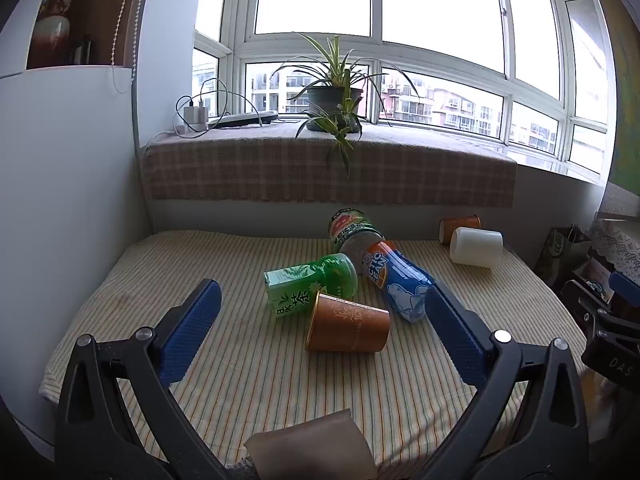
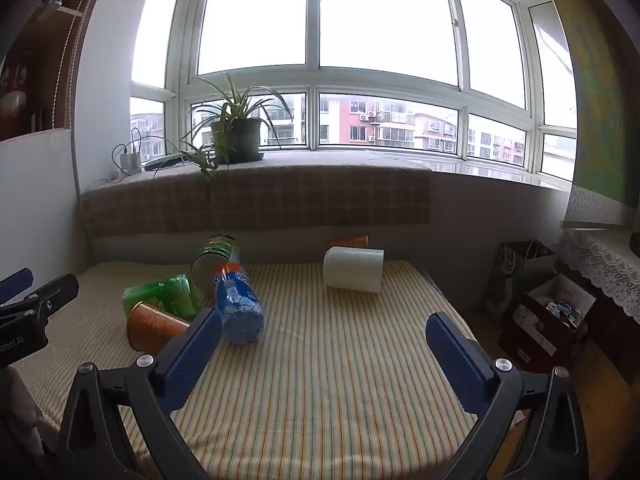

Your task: Flip cup upright

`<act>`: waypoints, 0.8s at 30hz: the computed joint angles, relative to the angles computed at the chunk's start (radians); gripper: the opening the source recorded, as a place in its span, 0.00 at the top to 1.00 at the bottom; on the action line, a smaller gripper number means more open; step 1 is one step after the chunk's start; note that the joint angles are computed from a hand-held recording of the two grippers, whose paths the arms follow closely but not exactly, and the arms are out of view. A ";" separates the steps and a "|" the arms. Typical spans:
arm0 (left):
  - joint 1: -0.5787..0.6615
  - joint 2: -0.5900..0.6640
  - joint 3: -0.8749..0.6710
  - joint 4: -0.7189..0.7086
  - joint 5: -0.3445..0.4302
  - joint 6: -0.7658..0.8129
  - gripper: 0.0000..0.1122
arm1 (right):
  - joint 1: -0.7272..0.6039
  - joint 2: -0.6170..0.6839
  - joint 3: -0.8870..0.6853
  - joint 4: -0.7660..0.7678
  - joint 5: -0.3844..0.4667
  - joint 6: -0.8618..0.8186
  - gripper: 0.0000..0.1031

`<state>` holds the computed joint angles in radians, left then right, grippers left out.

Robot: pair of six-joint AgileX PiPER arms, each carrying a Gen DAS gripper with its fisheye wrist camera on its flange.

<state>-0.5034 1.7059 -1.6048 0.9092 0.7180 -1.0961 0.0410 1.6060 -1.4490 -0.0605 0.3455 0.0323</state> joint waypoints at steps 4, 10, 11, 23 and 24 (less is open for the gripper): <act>0.002 0.001 -0.004 -0.010 0.001 0.009 0.08 | 0.002 0.002 -0.010 0.000 0.018 -0.001 0.00; 0.001 0.000 -0.001 -0.004 -0.002 0.001 0.08 | 0.016 -0.005 0.011 -0.046 0.006 0.048 0.00; 0.001 0.000 -0.001 -0.004 -0.002 0.001 0.08 | 0.019 -0.005 0.014 -0.058 0.003 0.060 0.00; 0.002 0.000 -0.001 -0.006 -0.002 0.000 0.08 | 0.018 0.002 -0.009 -0.063 0.017 0.066 0.00; 0.001 0.001 -0.002 -0.003 -0.001 -0.003 0.08 | 0.018 0.002 -0.011 -0.062 0.020 0.065 0.00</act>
